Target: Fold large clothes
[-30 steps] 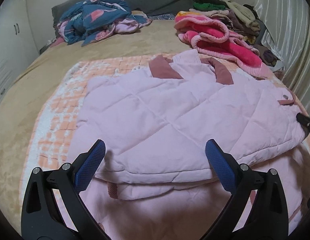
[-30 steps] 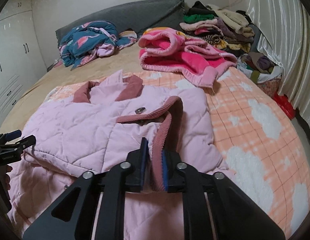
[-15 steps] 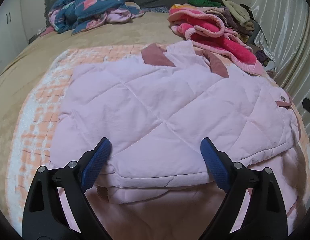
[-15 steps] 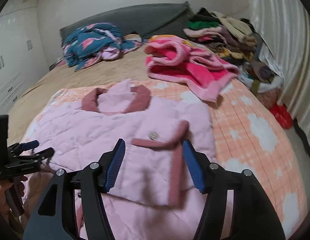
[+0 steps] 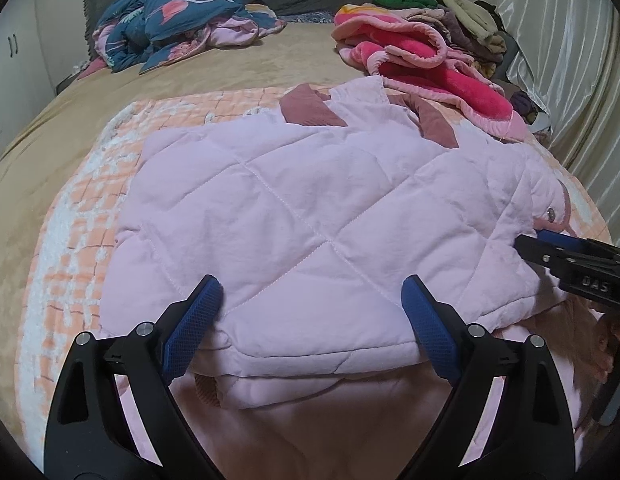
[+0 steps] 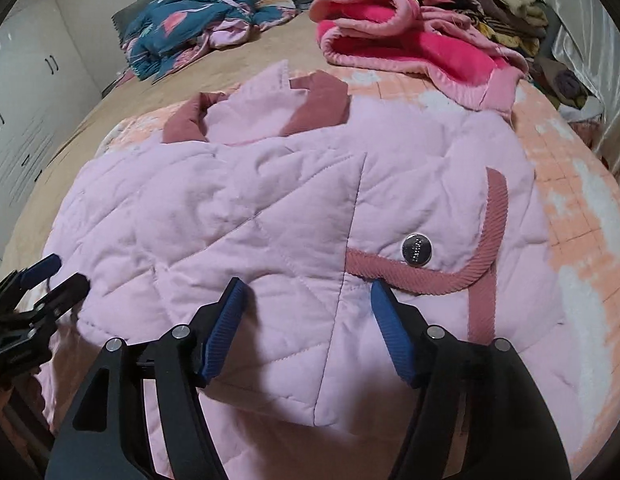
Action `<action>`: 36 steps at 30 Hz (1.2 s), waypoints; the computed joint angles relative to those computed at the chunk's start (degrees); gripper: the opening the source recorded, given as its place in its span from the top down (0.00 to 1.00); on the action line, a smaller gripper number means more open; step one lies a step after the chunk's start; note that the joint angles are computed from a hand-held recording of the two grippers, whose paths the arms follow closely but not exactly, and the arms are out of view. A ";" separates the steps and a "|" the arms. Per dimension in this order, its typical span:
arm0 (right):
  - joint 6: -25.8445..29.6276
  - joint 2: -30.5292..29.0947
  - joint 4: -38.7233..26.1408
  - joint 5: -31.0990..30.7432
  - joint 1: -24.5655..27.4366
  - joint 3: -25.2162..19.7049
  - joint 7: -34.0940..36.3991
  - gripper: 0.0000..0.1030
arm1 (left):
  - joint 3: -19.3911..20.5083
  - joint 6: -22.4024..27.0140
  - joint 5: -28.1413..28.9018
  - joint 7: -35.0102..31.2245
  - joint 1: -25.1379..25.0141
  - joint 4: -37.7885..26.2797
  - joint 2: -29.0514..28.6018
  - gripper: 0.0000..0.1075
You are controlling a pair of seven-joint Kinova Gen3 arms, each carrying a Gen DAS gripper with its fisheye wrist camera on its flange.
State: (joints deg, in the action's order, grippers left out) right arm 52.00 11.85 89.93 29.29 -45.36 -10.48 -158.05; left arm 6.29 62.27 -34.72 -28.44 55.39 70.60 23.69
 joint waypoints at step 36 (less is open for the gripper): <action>7.32 -13.55 5.38 16.32 -1.45 -13.78 -19.07 0.07 | 4.40 9.43 -10.71 8.02 7.01 0.47 -7.28 0.13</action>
